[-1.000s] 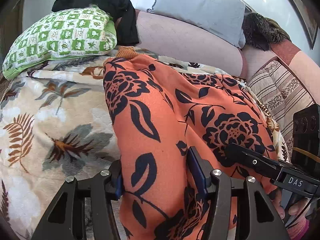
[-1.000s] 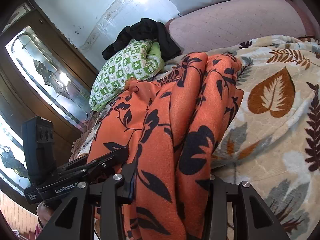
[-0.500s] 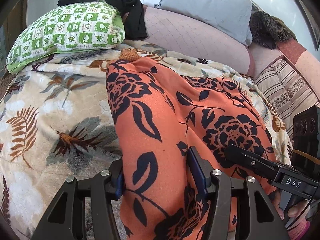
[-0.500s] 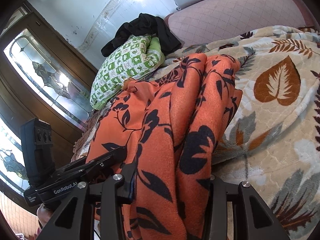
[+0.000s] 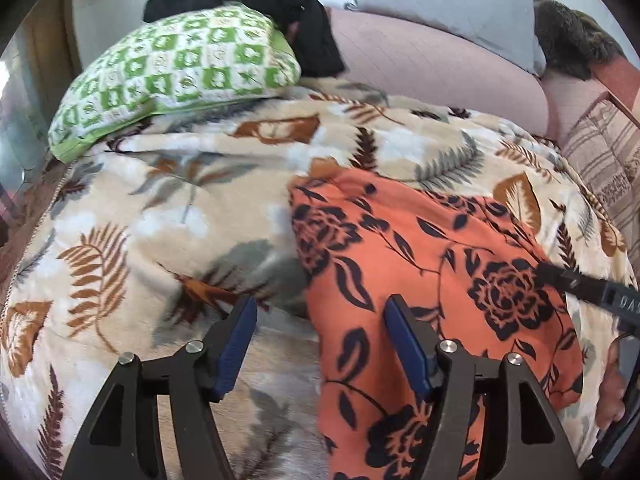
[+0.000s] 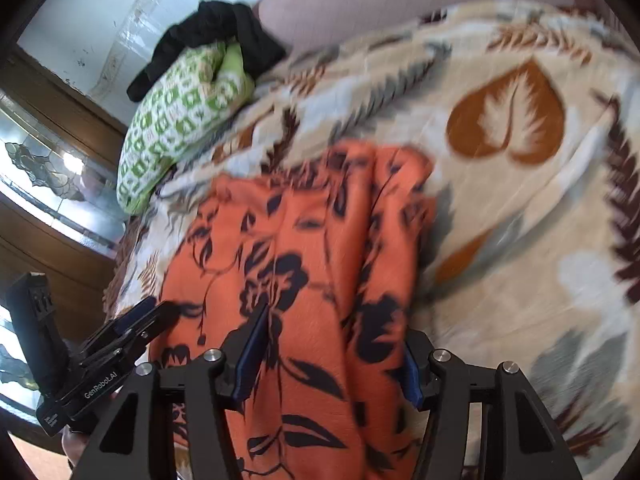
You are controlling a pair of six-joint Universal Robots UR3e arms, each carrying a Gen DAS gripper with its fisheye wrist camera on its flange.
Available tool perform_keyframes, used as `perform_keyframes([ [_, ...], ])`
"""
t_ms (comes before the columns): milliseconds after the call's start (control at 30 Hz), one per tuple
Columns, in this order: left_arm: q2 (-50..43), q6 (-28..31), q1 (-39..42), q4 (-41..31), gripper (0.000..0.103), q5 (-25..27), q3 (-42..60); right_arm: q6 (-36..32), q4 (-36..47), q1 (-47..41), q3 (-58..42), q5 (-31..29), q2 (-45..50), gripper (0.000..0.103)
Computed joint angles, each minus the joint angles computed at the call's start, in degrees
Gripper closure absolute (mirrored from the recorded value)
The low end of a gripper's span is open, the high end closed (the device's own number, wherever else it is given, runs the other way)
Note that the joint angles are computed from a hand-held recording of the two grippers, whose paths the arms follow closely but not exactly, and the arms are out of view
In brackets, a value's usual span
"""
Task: Fold small clothes
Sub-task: 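Lift both grippers up and away from the folded blouse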
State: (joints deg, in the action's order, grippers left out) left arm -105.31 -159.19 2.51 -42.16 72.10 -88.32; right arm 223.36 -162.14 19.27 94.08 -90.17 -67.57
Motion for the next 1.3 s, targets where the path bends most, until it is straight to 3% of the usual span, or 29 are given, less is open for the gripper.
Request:
perform_keyframes([
  [67, -0.9, -0.3, -0.1, 0.4, 0.035, 0.7, 0.8, -1.4, -1.3, 2.6, -0.9, -9.7, -0.6, 0.043],
  [167, -2.7, -0.1, -1.8, 1.6, 0.033, 4.2, 2.0, -4.3, -7.0, 3.3, -1.5, -11.2, 0.5, 0.046],
  [200, -3.5, -0.3, -2.6, 2.0, 0.03, 5.6, 2.7, -5.0, -7.1, 3.4, -3.1, -10.3, 1.8, 0.053],
  [233, -4.2, -0.1, -3.5, 2.8, 0.026, 7.4, 2.8, -5.8, -5.5, 3.4, -5.5, -9.3, 3.3, 0.068],
  [367, -6.1, 3.2, -5.1, 7.5, 0.022, 10.9, 1.0, -6.2, 9.1, 2.6, -17.2, -6.0, 12.2, 0.068],
  [667, 0.0, 1.9, -3.8, 9.6, 0.021, 9.9, -4.3, -5.1, 1.9, 2.9, -9.0, -3.5, 4.7, 0.068],
  [800, 5.3, 1.9, -3.2, 13.0, 0.021, 10.7, -10.3, -5.8, 5.6, 9.6, -10.9, -10.9, 2.6, 0.068],
  [1033, 6.0, 2.1, -4.1, 14.1, 0.02, 13.4, -15.0, -0.9, 17.6, 13.4, -15.6, -10.3, 7.5, 0.066],
  [1133, 9.0, 0.9, -2.3, 12.6, 0.02, 11.2, -17.0, -1.6, 19.6, 17.1, -17.0, -15.5, 7.9, 0.067],
  [1233, 15.3, -0.1, -0.1, 12.8, 0.02, 9.6, -21.2, -0.2, 14.0, 18.3, -11.1, -13.6, 3.5, 0.067],
  [1300, 20.1, -0.5, 1.3, 13.6, 0.02, 9.4, -24.4, 1.3, 14.4, 21.1, -10.1, -18.4, 1.6, 0.067],
])
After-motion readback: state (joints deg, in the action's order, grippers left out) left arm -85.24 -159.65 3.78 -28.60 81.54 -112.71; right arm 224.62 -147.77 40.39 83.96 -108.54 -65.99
